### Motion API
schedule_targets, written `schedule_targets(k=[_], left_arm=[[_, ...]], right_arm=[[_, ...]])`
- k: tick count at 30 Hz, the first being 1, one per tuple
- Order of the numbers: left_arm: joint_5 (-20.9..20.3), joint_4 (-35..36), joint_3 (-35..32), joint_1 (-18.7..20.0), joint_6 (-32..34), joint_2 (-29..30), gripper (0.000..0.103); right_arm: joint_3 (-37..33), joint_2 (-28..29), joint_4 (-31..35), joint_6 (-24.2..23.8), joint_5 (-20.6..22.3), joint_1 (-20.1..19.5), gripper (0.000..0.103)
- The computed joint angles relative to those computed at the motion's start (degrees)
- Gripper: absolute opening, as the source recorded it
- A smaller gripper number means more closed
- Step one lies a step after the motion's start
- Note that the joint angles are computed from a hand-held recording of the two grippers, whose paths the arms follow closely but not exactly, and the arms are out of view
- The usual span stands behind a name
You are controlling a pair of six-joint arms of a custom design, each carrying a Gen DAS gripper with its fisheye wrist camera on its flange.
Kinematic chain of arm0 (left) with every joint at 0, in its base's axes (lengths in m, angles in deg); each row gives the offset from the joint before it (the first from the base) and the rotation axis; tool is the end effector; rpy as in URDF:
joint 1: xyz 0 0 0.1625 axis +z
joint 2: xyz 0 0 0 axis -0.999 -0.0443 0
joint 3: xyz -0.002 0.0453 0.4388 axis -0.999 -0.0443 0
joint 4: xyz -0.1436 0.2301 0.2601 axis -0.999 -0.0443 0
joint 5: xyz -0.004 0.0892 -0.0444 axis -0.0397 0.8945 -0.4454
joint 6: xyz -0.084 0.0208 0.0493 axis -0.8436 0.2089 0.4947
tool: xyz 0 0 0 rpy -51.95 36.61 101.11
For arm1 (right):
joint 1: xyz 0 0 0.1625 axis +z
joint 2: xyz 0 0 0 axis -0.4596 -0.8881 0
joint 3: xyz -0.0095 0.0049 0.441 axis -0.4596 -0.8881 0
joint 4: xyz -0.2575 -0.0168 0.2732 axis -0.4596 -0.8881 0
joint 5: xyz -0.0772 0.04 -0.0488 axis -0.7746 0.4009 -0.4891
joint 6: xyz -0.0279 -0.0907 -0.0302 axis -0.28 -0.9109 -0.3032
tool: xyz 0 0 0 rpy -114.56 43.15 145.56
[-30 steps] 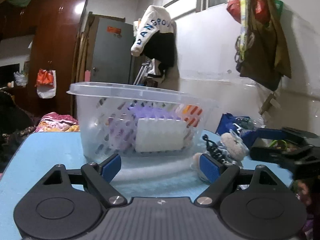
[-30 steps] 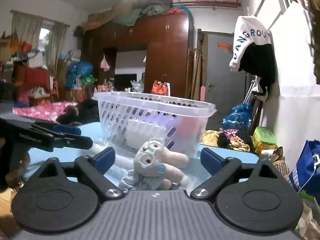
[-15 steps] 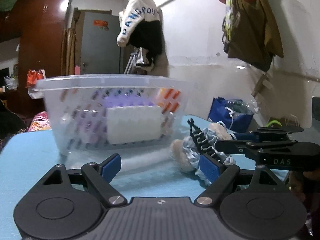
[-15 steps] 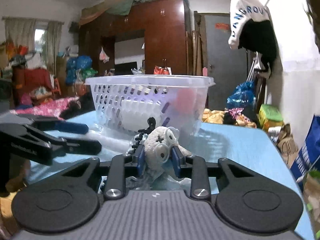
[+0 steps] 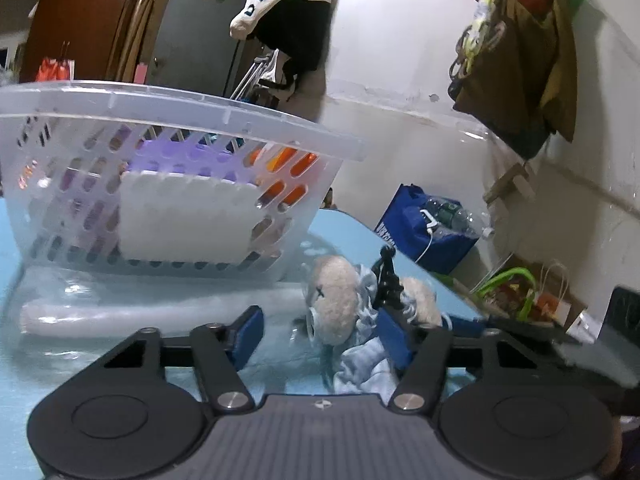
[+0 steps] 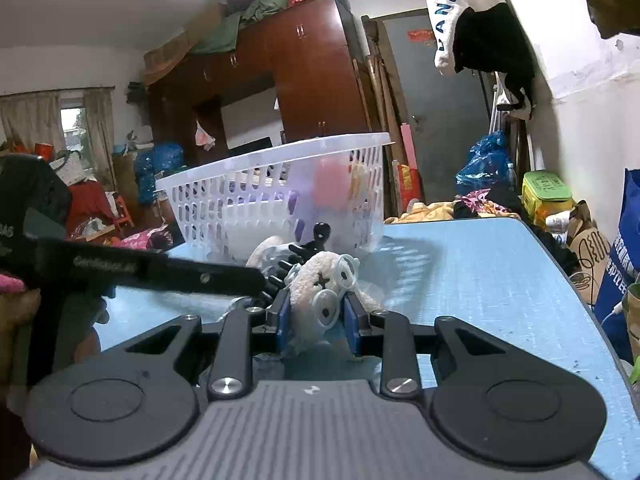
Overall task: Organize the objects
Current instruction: 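Close the left and right grippers on the white plush toy, then lift the plush toy with both grippers over the basket and open them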
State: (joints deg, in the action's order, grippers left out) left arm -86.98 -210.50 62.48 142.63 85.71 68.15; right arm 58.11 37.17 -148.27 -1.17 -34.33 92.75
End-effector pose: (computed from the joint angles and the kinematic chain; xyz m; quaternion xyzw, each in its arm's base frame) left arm -0.1796 -0.5954 -0.0325 0.1800 0.8408 -0.4799 0.1744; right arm -0.0975 -0.6710 0.2280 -0.4618 0.8126 -0.3536 0.0385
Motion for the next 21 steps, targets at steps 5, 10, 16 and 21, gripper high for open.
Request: schedule_targets(k=[5, 10, 16, 21], left_arm=[[-3.2, 4.6, -1.2, 1.3, -3.8, -0.6, 0.03], [-2.2, 2.9, -1.3, 0.6, -1.2, 0.1, 0.025], [-2.2, -5.3, 0.6, -0.8, 3.5, 1.3, 0.024], [-1.3, -10.5, 2.8, -2.5, 5.9, 0.8, 0.024]], right_arm=[[0.1, 0.4, -1.1, 0.0, -0.2, 0.1, 0.031], [0.6, 0.2, -1.3, 0.2, 0.7, 0.0, 0.031], [2.5, -1.3, -1.7, -1.7, 2.9, -0.1, 0.031], [3.9, -2.3, -1.8, -3.3, 4.5, 0.5, 0.031]])
